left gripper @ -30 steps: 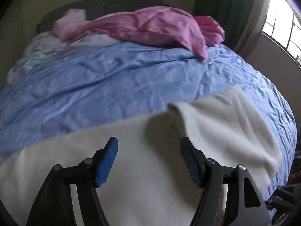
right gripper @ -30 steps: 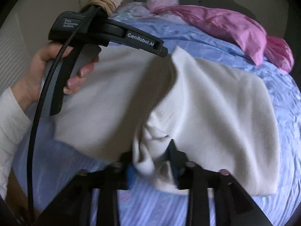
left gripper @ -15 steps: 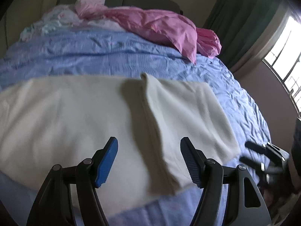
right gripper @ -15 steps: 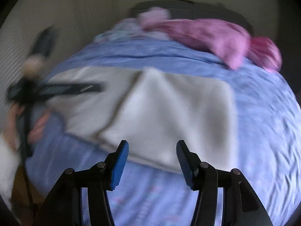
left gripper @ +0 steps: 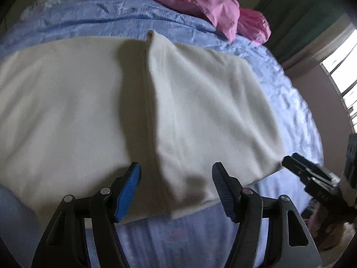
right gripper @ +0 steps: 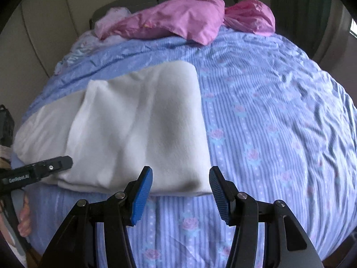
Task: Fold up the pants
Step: 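Open both grippers and release the folded pants onto the duvet, then grasp the ribbed waistband with the left gripper and lift it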
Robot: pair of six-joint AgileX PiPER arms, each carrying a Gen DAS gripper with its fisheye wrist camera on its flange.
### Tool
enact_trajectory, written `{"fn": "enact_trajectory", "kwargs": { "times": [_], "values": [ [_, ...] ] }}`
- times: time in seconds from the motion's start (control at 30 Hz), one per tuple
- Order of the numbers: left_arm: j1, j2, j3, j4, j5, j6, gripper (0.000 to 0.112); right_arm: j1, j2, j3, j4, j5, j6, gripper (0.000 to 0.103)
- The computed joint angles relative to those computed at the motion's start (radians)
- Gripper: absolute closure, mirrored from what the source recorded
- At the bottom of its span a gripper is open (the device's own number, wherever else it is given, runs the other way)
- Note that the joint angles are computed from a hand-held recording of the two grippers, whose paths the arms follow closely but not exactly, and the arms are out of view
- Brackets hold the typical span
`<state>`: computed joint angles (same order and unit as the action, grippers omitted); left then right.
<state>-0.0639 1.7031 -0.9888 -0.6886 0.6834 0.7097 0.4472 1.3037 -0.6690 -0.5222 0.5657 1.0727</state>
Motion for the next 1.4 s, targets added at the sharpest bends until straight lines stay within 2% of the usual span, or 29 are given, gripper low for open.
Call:
{"fn": "enact_trajectory", "kwargs": {
  "times": [0.1, 0.27, 0.4, 0.43, 0.5, 0.57, 0.6, 0.73, 0.87, 1.03, 1.2, 1.4],
  "values": [
    [0.007, -0.018, 0.027, 0.055, -0.036, -0.020, 0.050, -0.037, 0.039, -0.002, 0.090, -0.003, -0.091, 0.049],
    [0.062, -0.123, 0.122, 0.071, -0.105, 0.009, 0.050, 0.052, 0.062, 0.003, 0.072, 0.057, -0.043, 0.049],
    [0.166, -0.254, 0.191, 0.055, -0.134, 0.106, 0.046, 0.262, 0.002, -0.015, -0.112, 0.154, 0.199, 0.049],
    [0.214, -0.278, 0.194, 0.033, -0.128, 0.147, 0.042, 0.310, -0.003, -0.033, -0.171, 0.169, 0.248, 0.049],
    [0.330, -0.312, 0.192, -0.021, -0.122, 0.233, 0.041, 0.389, 0.021, -0.096, -0.278, 0.210, 0.323, 0.049],
    [0.455, -0.309, 0.163, -0.084, -0.108, 0.322, 0.036, 0.408, 0.068, -0.169, -0.338, 0.180, 0.337, 0.048],
    [0.506, -0.296, 0.145, -0.112, -0.099, 0.356, 0.032, 0.406, 0.103, -0.218, -0.337, 0.164, 0.323, 0.048],
    [0.722, -0.165, 0.018, -0.243, -0.063, 0.464, 0.032, 0.373, 0.272, -0.431, -0.263, 0.060, 0.226, 0.048],
    [0.837, 0.018, -0.136, -0.275, 0.000, 0.434, 0.032, 0.365, 0.476, -0.682, -0.130, 0.043, 0.051, 0.048],
    [0.901, 0.236, -0.342, -0.320, 0.133, 0.333, 0.032, 0.361, 0.745, -1.062, 0.119, 0.133, -0.220, 0.048],
    [0.906, 0.411, -0.512, -0.352, 0.190, 0.223, 0.032, 0.384, 0.962, -1.390, 0.153, 0.253, -0.291, 0.048],
    [0.925, 0.542, -0.606, -0.405, 0.256, 0.170, 0.031, 0.363, 1.118, -1.640, 0.219, 0.353, -0.320, 0.048]
  ]
}}
